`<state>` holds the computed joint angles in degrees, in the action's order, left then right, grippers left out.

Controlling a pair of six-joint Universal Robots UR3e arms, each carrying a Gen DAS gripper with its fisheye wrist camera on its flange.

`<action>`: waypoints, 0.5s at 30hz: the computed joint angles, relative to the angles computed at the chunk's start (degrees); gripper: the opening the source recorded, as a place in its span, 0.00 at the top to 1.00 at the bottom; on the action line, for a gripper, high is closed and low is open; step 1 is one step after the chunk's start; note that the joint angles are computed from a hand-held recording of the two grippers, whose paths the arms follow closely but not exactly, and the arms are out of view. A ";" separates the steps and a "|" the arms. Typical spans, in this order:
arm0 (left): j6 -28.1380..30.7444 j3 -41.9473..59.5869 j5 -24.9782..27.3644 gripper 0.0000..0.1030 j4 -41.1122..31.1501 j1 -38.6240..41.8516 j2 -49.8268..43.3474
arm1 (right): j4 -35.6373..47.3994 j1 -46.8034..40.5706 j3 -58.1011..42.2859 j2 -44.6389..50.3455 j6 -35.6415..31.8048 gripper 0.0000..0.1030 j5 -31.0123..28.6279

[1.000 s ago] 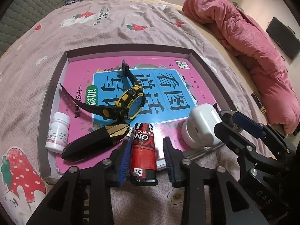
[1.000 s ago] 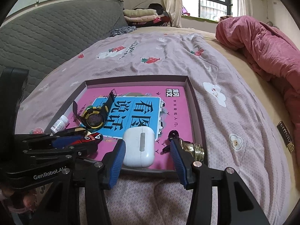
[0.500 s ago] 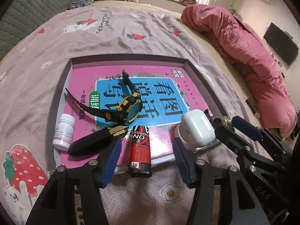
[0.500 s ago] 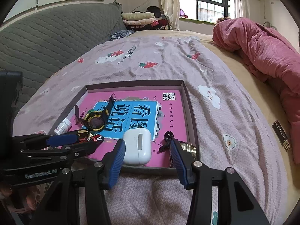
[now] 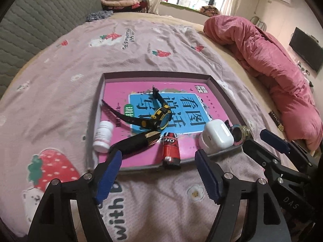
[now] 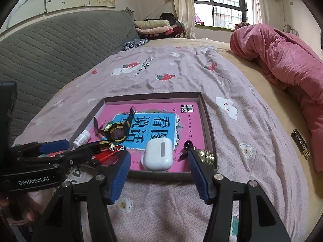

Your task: Organize rigid objects

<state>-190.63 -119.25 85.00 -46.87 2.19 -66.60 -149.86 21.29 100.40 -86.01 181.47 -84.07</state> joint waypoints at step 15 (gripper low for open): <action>-6.39 2.43 13.90 0.26 -12.77 -8.54 4.45 | 0.70 2.88 3.83 -6.02 0.43 0.40 -1.99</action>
